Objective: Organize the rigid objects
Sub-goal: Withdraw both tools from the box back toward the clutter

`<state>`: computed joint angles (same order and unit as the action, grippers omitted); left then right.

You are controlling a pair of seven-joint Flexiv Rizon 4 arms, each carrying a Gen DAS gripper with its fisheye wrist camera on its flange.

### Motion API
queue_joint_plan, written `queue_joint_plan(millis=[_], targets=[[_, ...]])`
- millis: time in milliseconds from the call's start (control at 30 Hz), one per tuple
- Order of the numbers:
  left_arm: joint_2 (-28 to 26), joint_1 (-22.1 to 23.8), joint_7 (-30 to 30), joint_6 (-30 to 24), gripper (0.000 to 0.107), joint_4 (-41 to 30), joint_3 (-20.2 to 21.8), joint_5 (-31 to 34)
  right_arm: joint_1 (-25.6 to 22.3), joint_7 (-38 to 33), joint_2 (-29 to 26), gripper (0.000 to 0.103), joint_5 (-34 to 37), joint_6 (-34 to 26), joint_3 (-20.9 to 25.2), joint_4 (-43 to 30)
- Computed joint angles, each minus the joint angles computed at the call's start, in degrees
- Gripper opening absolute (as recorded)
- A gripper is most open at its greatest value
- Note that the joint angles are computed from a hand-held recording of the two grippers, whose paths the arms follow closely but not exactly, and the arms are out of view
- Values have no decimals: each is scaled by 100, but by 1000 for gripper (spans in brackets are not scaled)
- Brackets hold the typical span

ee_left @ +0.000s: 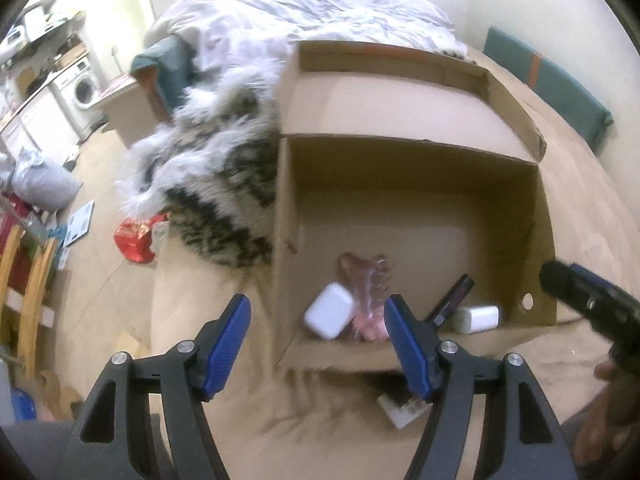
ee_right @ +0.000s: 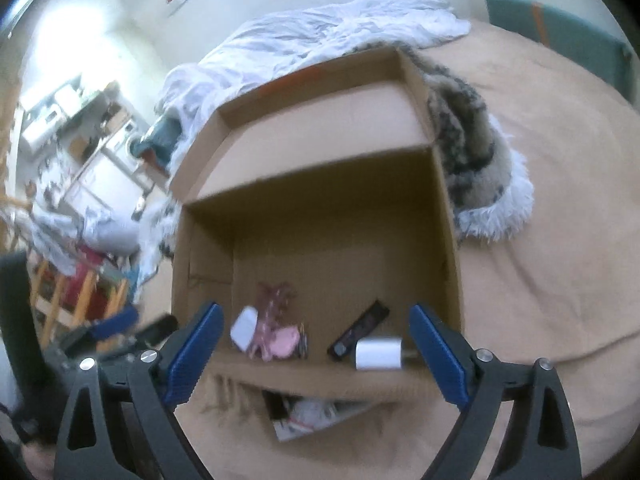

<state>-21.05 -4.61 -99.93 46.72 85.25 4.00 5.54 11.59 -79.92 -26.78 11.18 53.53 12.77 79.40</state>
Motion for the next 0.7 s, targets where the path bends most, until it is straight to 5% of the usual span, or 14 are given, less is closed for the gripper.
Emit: queue_joint_plan(millis=[333,700], targets=[[624,177,-339,98,66,909,39,-199,27,-219,619,100,130,136,71,941],[735,223,-400,138,66,1170,50,48,-56,-22,781,100,140,-19,-87,1255]])
